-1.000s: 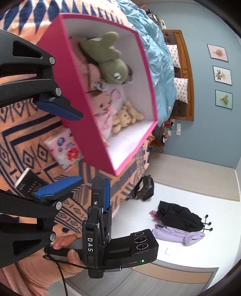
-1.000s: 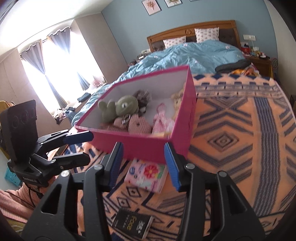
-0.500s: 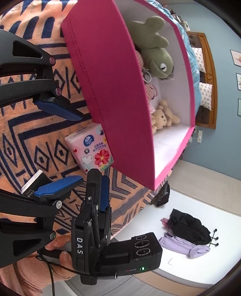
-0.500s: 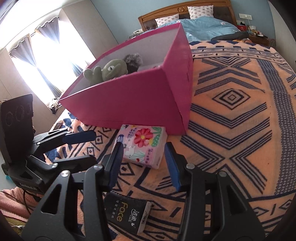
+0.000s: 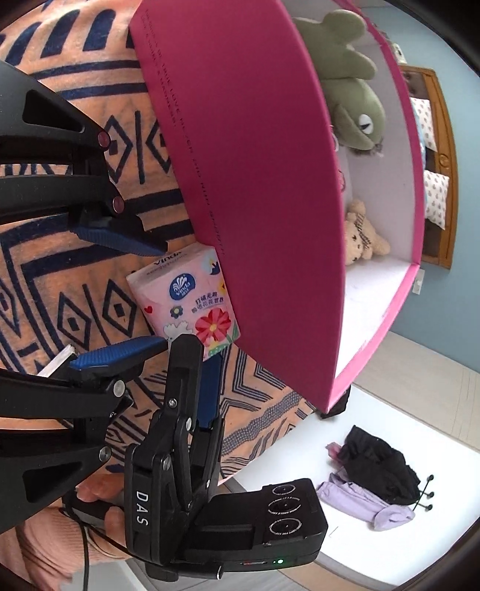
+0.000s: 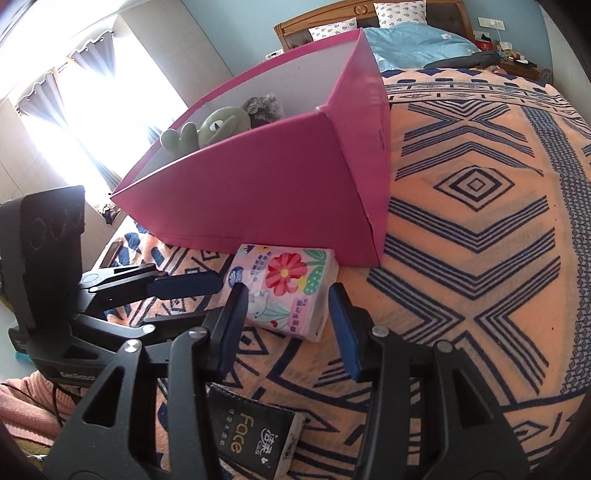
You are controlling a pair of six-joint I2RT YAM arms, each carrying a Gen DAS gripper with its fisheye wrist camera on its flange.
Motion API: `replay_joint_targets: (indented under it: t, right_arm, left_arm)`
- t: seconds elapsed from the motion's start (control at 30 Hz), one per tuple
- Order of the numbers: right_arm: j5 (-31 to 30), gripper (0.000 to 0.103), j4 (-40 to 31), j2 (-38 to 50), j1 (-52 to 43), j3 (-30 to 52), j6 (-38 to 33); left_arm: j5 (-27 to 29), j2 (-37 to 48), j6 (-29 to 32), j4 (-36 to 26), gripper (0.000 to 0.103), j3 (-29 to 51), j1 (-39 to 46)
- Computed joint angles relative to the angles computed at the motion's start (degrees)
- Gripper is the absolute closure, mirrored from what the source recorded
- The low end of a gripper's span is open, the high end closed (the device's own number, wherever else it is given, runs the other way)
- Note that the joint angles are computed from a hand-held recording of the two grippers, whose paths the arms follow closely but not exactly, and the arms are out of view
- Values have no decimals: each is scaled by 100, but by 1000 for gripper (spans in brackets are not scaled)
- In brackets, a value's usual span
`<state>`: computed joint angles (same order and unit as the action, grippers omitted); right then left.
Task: Organize objects
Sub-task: 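Move the left gripper down to the pink floral tissue pack, then grasp the pink floral tissue pack with the left gripper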
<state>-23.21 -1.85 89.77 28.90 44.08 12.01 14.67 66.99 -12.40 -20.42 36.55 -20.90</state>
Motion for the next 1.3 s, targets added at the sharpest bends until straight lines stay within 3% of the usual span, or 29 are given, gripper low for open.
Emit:
replay_joint_targets:
  t: [0.2, 0.37, 1.3]
  right_arm:
    - [-77, 55, 6, 135, -50, 72, 23]
    - [-78, 65, -24, 162, -1, 104, -29]
    - [110, 66, -41, -696, 186, -332, 95]
  left_arm:
    - [327, 249, -61, 207, 59, -20, 223]
    - [459, 365, -117, 322, 62, -6, 239]
    - [-25, -817, -157, -292, 62, -112, -310]
